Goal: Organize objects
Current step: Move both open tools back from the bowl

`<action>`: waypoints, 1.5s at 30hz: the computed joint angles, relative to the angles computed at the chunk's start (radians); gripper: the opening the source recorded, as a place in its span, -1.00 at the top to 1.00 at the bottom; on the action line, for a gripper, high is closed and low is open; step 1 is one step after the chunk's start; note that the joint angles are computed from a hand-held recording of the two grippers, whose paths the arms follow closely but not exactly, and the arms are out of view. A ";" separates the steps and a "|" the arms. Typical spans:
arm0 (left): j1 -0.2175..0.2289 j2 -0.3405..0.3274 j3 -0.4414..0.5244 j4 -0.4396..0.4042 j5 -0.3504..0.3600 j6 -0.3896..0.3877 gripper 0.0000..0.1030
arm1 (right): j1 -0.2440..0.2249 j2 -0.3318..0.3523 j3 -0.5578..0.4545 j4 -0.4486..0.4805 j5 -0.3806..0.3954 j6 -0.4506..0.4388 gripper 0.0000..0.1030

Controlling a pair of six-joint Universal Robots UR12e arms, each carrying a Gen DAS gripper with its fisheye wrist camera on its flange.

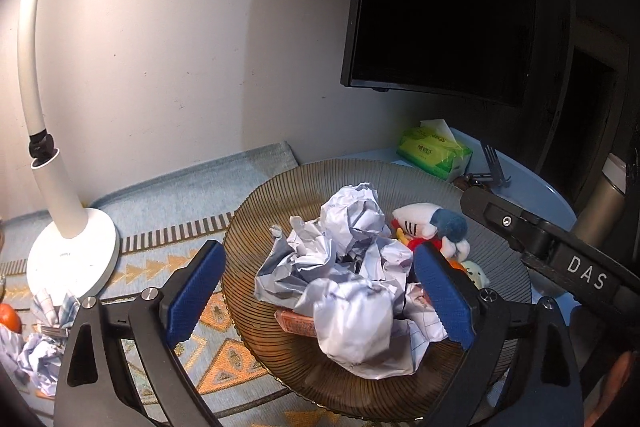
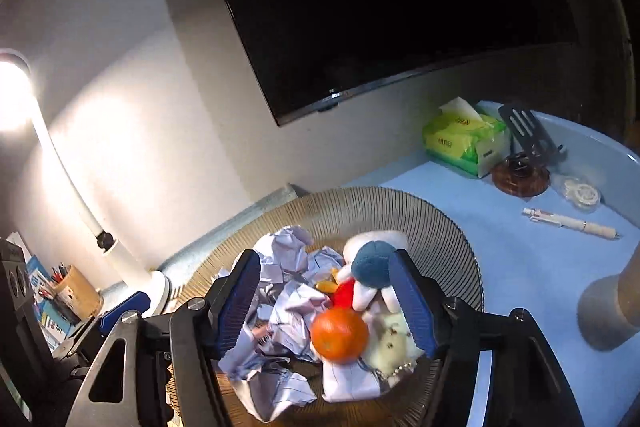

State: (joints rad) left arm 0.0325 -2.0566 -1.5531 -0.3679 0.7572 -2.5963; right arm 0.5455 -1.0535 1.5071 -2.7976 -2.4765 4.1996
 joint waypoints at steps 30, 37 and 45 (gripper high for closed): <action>0.220 0.064 -0.056 0.046 0.120 -0.141 -0.85 | 0.112 0.201 -0.372 -0.022 0.085 -0.410 -0.50; 0.293 0.008 -0.003 0.063 0.243 -0.224 -0.84 | 0.124 0.313 -0.575 0.126 0.191 -0.426 -0.51; 0.300 -0.050 0.064 0.020 0.243 -0.246 -0.84 | 0.105 0.429 -0.806 0.395 0.306 -0.383 -0.59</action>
